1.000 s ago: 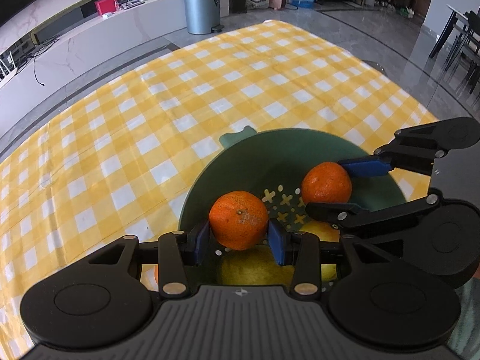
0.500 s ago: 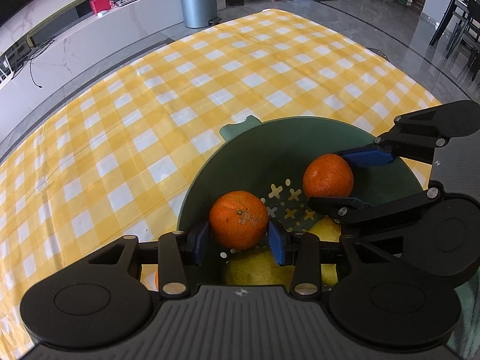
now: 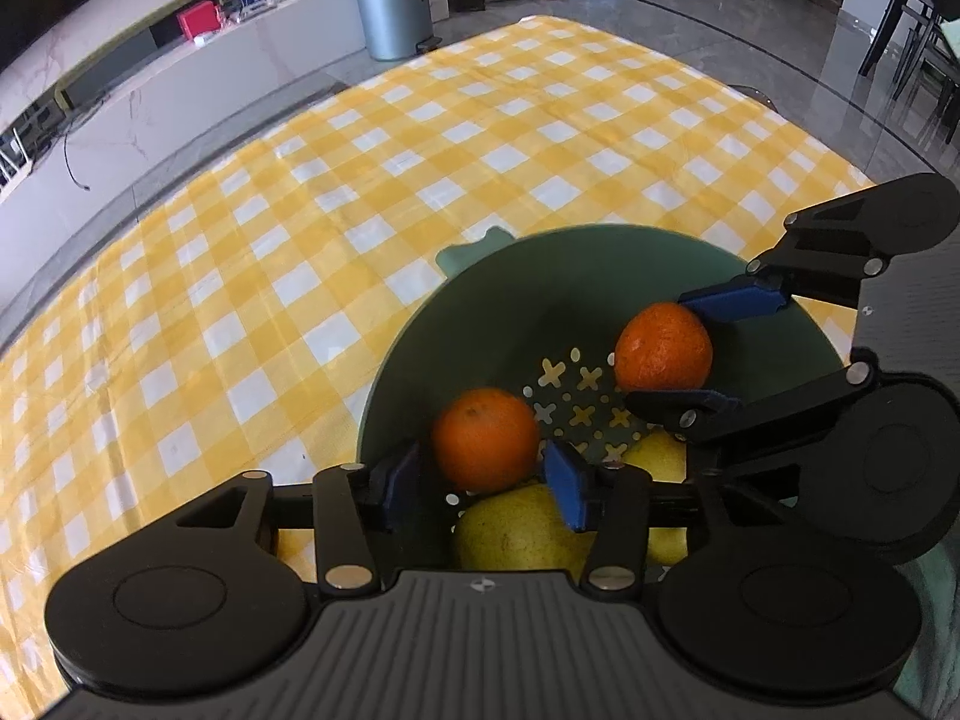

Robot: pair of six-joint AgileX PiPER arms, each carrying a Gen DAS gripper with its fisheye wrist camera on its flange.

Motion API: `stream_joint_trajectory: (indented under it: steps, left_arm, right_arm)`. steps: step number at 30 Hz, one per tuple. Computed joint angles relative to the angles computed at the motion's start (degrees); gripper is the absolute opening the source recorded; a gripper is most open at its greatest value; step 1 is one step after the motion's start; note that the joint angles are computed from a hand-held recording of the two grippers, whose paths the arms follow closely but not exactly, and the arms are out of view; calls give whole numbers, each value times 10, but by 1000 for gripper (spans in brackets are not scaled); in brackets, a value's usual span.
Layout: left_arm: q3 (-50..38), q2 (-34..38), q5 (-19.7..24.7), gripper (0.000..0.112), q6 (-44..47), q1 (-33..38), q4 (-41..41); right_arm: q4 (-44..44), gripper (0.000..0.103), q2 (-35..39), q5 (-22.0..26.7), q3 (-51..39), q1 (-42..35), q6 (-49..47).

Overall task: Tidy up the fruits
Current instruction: 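Open the left tool to drop its orange in the colander while the right tool releases its orange, then withdraw both tools from the colander toward the remaining oranges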

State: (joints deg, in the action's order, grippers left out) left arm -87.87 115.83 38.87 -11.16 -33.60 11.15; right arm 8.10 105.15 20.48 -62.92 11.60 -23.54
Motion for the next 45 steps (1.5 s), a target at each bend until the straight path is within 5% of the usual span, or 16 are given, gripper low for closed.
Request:
stream_joint_trajectory:
  steps: [16,34,41,45]
  left_arm:
    - [85,-101,-16,65,-88,-20,80]
    - [262,-293,-17,67,-204,-22,152]
    - [334,-366,-11,67,-197,5,136]
    - [373,-399,-18,67,-167,32,95]
  right_arm:
    - [-87,72,-88,-37,57,23,92]
    - [-153,75,-233,-44,162,114,279]
    - [-129,75,-245,-44,179,161,310]
    - [-184,75,-241,-47,184,199,391]
